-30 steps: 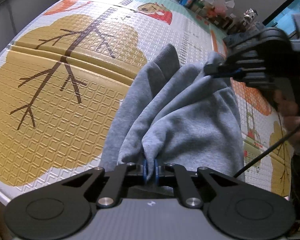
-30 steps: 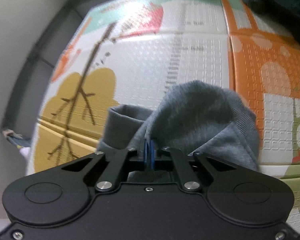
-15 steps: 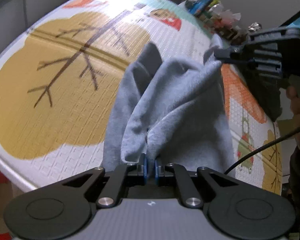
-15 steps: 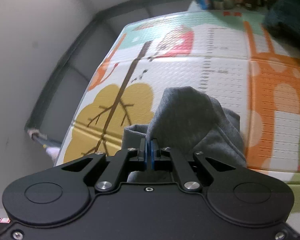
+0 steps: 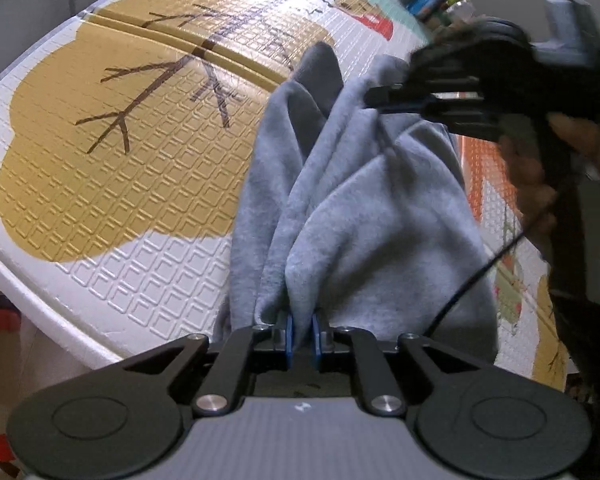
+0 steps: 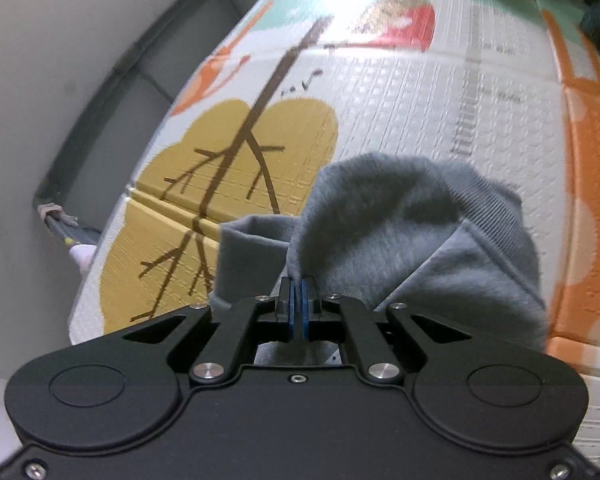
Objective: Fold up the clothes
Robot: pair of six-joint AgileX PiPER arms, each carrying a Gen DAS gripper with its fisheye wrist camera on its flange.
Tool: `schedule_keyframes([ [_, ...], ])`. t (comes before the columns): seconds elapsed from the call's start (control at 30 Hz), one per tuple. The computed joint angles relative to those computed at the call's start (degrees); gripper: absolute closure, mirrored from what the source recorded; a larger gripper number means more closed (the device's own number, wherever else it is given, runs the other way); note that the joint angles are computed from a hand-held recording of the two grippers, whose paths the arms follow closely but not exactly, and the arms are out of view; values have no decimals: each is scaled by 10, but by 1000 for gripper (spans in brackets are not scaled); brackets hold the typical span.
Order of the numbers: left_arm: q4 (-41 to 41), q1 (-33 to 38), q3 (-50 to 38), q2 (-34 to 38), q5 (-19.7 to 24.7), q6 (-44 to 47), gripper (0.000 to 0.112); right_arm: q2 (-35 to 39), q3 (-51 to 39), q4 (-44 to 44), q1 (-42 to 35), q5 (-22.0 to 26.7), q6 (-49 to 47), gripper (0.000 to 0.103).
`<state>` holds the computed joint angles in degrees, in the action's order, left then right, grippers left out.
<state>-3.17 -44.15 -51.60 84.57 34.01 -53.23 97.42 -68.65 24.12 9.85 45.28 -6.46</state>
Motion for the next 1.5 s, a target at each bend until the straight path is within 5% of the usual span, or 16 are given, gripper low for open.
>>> schedule_keyframes([
  [0.3, 9, -12, 11, 14, -12, -7, 100, 72, -18, 63, -9, -16, 11, 98],
  [0.53, -20, -6, 31, -9, -28, 19, 100, 49, -1, 145, -31, -15, -49, 94],
  [0.6, -32, 0, 41, -25, -33, 33, 99, 24, 5, 136, -26, -22, -61, 92],
  [0.73, -31, 6, 50, -58, -27, 44, 92, -36, 18, 89, -5, -25, -80, 71],
  [0.9, 29, -7, 20, -60, 19, 11, 74, -61, 9, 21, 36, 38, -70, 71],
  [1.33, -20, -14, 61, -48, -13, 35, 74, 9, -27, -161, 160, 86, 176, 55],
  [1.5, -40, -11, 73, -36, -39, 49, 74, 38, -45, -162, 172, 84, 219, 35],
])
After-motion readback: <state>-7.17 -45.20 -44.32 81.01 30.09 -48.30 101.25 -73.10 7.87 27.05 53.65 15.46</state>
